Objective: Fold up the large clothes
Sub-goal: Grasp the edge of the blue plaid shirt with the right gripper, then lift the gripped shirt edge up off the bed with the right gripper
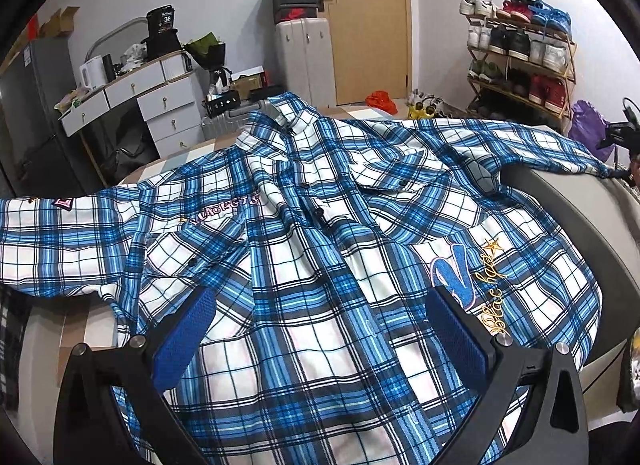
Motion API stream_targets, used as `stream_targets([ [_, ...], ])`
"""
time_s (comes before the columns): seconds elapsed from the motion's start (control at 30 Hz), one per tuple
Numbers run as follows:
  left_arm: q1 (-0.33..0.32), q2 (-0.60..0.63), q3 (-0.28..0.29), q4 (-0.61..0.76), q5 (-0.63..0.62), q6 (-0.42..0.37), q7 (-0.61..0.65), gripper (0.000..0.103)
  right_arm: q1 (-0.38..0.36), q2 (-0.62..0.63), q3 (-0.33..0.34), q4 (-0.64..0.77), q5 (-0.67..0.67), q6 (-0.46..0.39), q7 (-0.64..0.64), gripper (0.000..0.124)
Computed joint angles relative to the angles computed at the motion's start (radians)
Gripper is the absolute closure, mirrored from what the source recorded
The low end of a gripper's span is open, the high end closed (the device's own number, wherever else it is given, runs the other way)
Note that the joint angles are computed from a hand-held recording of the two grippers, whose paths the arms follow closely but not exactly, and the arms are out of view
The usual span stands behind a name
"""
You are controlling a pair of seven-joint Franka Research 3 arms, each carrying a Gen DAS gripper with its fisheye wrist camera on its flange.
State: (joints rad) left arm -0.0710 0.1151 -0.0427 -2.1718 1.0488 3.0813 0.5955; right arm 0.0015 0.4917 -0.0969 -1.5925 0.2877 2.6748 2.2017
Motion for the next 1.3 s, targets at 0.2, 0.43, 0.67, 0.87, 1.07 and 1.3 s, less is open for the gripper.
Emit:
stream_targets([
  [0.2, -0.002, 0.006, -0.007, 0.002, -0.045, -0.007, 0.051, 0.001, 0.054, 0.038, -0.068, 0.044, -0.122, -0.018, 0.086, 0.109],
  [0.43, -0.009, 0.010, 0.003, 0.010, -0.022, -0.016, 0.024, 0.001, 0.168, 0.002, -0.211, -0.021, -0.330, 0.138, 0.247, 0.117],
  [0.67, -0.013, 0.011, 0.013, 0.017, 0.032, -0.017, -0.019, 0.001, 0.256, 0.004, -0.325, 0.084, -0.584, 0.142, 0.378, 0.117],
  [0.87, -0.001, 0.000, 0.023, 0.021, 0.141, -0.009, -0.114, 0.001, 0.294, -0.002, -0.328, 0.141, -0.728, 0.218, 0.411, 0.117],
  [1.07, 0.038, -0.037, 0.022, -0.005, 0.183, 0.035, -0.176, 0.001, 0.318, 0.013, -0.235, 0.244, -0.707, 0.279, 0.294, 0.118],
  [1.3, 0.110, -0.099, 0.019, -0.024, 0.390, 0.106, -0.391, 0.001, 0.348, 0.158, -0.048, 0.567, -0.530, 0.141, 0.020, 0.117],
])
